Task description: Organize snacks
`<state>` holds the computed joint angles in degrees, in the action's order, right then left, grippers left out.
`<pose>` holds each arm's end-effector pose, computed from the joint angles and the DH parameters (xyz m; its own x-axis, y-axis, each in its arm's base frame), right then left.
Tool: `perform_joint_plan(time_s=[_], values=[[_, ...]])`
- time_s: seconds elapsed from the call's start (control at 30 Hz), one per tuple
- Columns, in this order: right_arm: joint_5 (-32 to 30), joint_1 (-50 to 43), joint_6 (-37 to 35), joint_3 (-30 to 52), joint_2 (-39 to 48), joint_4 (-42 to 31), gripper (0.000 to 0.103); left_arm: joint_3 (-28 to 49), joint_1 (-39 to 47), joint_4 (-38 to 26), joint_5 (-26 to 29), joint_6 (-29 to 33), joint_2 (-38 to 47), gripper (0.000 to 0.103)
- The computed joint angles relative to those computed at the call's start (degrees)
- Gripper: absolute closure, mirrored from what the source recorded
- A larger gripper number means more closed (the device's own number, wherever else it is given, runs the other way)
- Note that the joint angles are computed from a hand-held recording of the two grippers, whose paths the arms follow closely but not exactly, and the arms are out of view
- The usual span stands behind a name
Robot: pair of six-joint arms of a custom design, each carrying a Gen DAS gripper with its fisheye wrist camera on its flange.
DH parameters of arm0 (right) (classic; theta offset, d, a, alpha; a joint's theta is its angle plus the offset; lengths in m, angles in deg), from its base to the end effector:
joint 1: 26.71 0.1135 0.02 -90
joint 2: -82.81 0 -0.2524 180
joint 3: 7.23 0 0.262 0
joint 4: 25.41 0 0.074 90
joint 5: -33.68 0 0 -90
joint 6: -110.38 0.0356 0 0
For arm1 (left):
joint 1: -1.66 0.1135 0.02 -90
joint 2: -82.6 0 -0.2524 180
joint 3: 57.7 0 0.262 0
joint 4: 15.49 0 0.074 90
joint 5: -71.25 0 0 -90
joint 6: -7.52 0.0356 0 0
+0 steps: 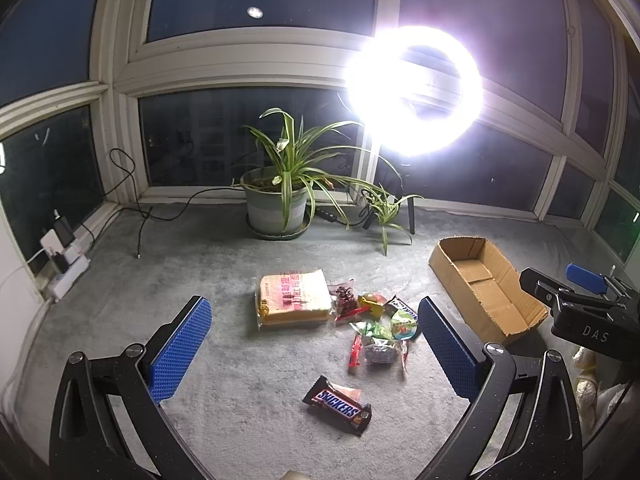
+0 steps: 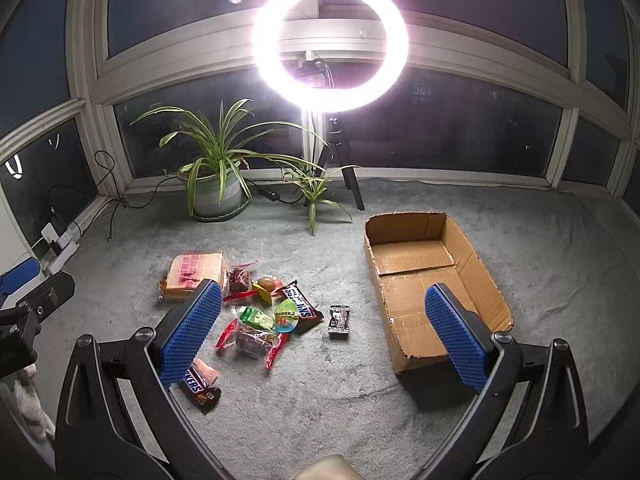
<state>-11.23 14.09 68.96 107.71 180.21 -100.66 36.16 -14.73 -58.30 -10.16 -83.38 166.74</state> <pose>0.2854 0.2131 0.3590 -0.5545 0.2207 -0.8024 0.3642 0.9313 0.0045 0.3285 -0.1022 0.3492 -0.5300 0.1397 -0.8364 0.3908 0.9156 -0.0947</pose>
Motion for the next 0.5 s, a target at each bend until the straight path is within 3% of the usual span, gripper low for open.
perform_joint_plan(time_s=[0.5], values=[[-0.2,-0.2,-0.1,-0.2,0.2,0.4,0.0,0.7,-0.3,-0.6,0.0,0.0,0.6,0.001]])
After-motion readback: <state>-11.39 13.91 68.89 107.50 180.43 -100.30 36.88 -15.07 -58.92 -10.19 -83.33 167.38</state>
